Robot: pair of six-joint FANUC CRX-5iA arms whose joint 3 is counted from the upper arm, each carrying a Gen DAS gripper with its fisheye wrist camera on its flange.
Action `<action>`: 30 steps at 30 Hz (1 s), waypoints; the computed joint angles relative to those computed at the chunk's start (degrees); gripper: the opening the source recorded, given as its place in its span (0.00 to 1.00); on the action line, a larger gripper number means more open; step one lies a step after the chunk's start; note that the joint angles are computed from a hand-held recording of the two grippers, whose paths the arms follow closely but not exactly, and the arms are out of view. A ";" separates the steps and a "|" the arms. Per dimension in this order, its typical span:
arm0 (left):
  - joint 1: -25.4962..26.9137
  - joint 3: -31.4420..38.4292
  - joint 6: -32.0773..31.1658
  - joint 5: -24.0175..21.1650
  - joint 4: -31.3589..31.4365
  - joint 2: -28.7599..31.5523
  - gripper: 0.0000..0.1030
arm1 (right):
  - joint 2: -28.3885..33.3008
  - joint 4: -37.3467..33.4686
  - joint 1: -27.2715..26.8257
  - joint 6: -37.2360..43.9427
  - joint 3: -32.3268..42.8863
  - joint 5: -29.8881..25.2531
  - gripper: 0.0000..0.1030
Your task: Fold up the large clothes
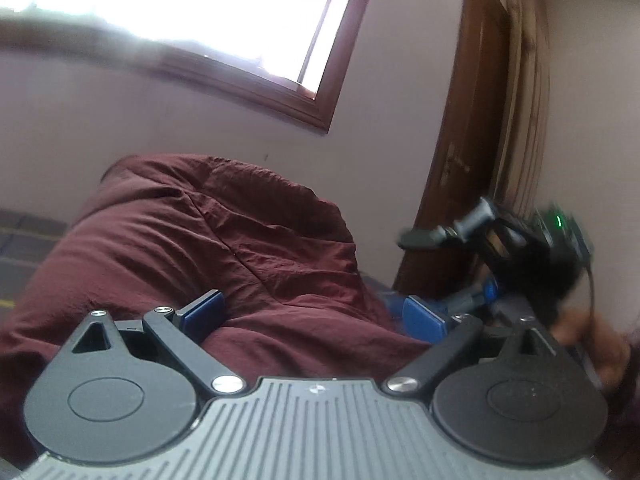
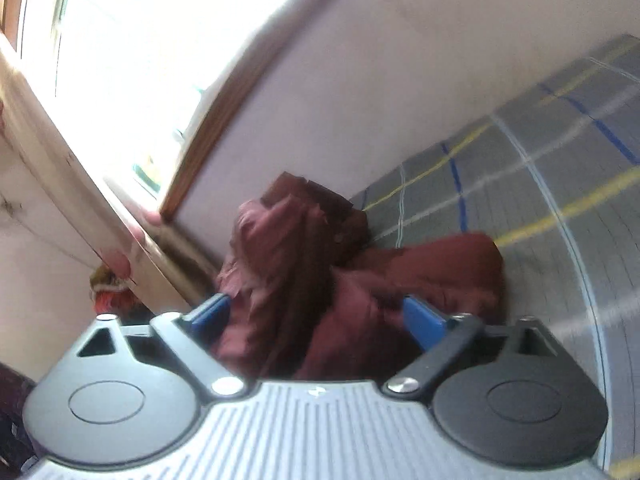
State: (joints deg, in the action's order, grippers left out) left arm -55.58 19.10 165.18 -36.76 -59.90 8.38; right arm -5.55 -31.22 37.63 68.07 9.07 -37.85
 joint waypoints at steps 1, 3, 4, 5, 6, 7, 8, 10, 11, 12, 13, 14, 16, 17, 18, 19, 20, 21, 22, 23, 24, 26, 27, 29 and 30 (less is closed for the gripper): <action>0.18 -0.22 0.67 0.57 0.00 -0.03 0.90 | -0.85 -1.77 -0.47 -0.54 -0.59 -0.87 0.93; 0.32 -0.34 1.55 1.42 0.08 0.09 0.90 | -0.25 -5.63 -1.05 0.84 0.39 -3.15 0.93; 0.14 -0.01 2.19 1.67 0.15 0.39 0.90 | 0.99 -7.30 -1.28 2.04 1.88 -4.70 0.92; 0.06 -0.01 3.00 1.94 0.08 0.53 0.90 | 2.48 -6.82 -0.53 1.86 3.43 -5.67 0.91; -0.26 0.29 3.12 1.88 0.19 0.92 0.90 | 4.12 -4.87 0.81 1.23 5.03 -6.00 0.86; -0.16 1.01 2.62 1.93 0.81 1.57 0.91 | 5.75 -1.94 2.45 0.83 6.42 -5.49 0.70; 0.48 1.97 1.98 2.34 1.84 2.37 0.91 | 7.32 1.37 3.91 0.80 7.96 -5.24 0.51; 1.57 2.49 3.93 4.91 2.80 2.77 0.95 | 9.56 2.28 4.08 4.23 11.06 -4.73 0.39; 2.47 3.02 4.40 6.47 4.09 3.29 0.96 | 10.17 2.21 3.77 5.63 12.41 -4.90 0.36; 3.25 3.30 4.90 8.00 5.61 3.73 0.97 | 10.64 3.10 3.70 6.65 13.80 -5.88 0.35; 3.79 3.42 5.01 9.28 6.99 4.12 0.97 | 10.69 4.62 3.93 7.49 14.46 -6.62 0.33; 4.44 3.55 3.96 10.85 8.92 4.78 0.97 | 10.41 6.06 4.10 7.96 14.43 -7.12 0.32; 5.56 3.33 -1.07 13.75 13.61 5.92 0.97 | 9.24 7.56 3.50 7.85 12.68 -7.57 0.32; 6.10 3.15 -4.76 14.95 16.73 6.45 0.97 | 8.44 7.12 2.61 7.48 11.04 -7.32 0.32; 6.38 3.18 -8.65 15.53 19.60 7.15 0.97 | 7.65 6.59 1.82 7.02 9.29 -7.04 0.32; 6.37 3.48 -12.92 15.42 22.05 8.00 0.97 | 6.95 6.17 1.19 7.16 7.36 -6.69 0.32; 6.23 3.74 -15.36 15.24 22.98 8.52 0.97 | 6.00 5.30 0.70 7.49 5.13 -5.52 0.33; 6.20 3.63 -17.11 15.57 23.63 8.82 0.97 | 5.11 3.49 0.06 7.37 3.32 -4.25 0.34; 6.44 3.19 -18.07 16.32 24.51 8.85 0.97 | 4.38 -1.14 -1.80 8.46 2.27 -4.17 0.36; 6.73 3.01 -18.89 16.74 25.42 8.97 0.97 | 3.80 -3.16 -2.69 8.63 1.55 -3.94 0.36; 6.97 2.88 -19.69 16.96 26.22 9.06 0.97 | 2.84 -2.18 -2.47 7.65 0.37 -2.70 0.37; 7.35 3.00 -20.61 17.18 27.10 9.37 0.97 | 1.11 8.78 1.24 0.72 -1.78 0.71 0.37; 7.44 2.97 -20.95 17.31 27.38 9.47 0.97 | 0.41 16.21 3.50 -3.47 -2.85 2.56 0.37; 7.16 3.14 -20.86 17.02 26.98 9.59 0.97 | -0.09 24.75 6.36 -5.61 -2.96 5.80 0.37; 6.66 3.23 -19.96 16.43 25.97 9.35 0.97 | 0.52 24.53 6.86 -2.37 -0.84 6.09 0.37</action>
State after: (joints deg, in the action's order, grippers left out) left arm -48.92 22.33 145.23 -20.33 -33.93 17.72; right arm -5.03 -6.69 44.49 65.70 8.22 -31.76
